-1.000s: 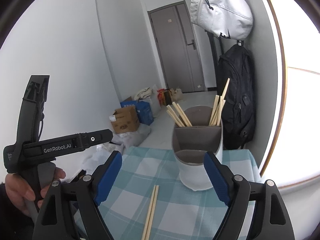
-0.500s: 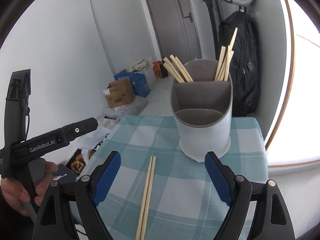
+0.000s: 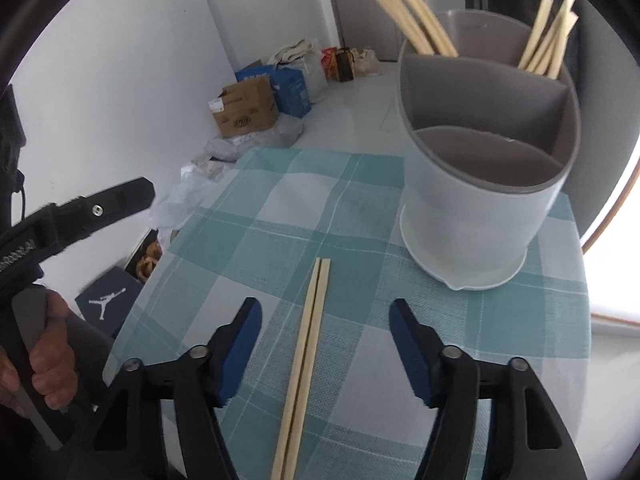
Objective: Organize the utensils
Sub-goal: 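Move both open tools down toward the last chopsticks on the tablecloth, then close the right tool on a chopstick and lift it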
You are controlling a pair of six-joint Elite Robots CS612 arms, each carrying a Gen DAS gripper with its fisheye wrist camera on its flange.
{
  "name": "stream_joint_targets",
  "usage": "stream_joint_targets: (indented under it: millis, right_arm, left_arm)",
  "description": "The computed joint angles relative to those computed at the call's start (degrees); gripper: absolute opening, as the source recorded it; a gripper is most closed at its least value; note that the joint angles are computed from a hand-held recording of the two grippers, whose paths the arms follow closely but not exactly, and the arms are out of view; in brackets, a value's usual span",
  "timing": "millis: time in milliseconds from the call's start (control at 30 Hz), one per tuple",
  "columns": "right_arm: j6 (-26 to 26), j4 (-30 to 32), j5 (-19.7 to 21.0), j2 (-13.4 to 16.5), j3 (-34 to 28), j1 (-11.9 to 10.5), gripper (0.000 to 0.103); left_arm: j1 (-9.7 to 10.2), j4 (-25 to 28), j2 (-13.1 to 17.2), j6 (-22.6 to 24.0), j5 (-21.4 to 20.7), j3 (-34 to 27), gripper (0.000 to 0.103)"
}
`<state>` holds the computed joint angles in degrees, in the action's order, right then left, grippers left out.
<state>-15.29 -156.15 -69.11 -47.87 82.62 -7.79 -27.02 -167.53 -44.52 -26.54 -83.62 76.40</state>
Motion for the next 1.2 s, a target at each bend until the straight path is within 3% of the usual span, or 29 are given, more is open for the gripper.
stream_joint_targets:
  millis: [67, 233, 333, 567, 833, 1033, 1133, 1200]
  right_arm:
    - [-0.63, 2.28, -1.38, 1.09, -1.81, 0.56, 0.044]
    - [-1.14, 6.17, -5.65, 3.14, -5.44, 1.96, 0.032]
    - [-1.12, 6.65, -7.27, 3.99, -6.80, 2.56, 0.025]
    - [-1.32, 9.25, -13.30, 5.78, -10.42, 3.95, 0.017]
    - [-2.52, 12.61, -16.34, 6.19, -12.04, 4.68, 0.016]
    - [-2.31, 14.79, -17.22, 6.54, -13.40, 5.05, 0.016]
    - [-1.64, 16.25, -15.26, 6.62, -13.98, 4.73, 0.007]
    - [-0.66, 15.84, -14.01, 6.51, -13.87, 4.49, 0.006]
  left_arm:
    - [0.34, 0.17, 0.20, -0.77, -0.17, -0.32, 0.085]
    - [1.38, 1.57, 0.53, -4.33, -1.92, -1.04, 0.085]
    - [1.48, 1.94, 0.43, -6.29, -0.22, -0.93, 0.085]
    - [2.17, 2.40, 0.54, -8.74, -0.95, -1.08, 0.085]
    - [2.61, 2.27, 0.39, -10.00, -1.97, -0.92, 0.085]
    - [2.94, 3.16, 0.54, -10.91, -3.09, -1.31, 0.085]
    - [2.99, 3.32, 0.52, -10.94, -3.06, -1.35, 0.085]
    - [3.01, 3.80, 0.60, -10.94, -3.03, -1.52, 0.085]
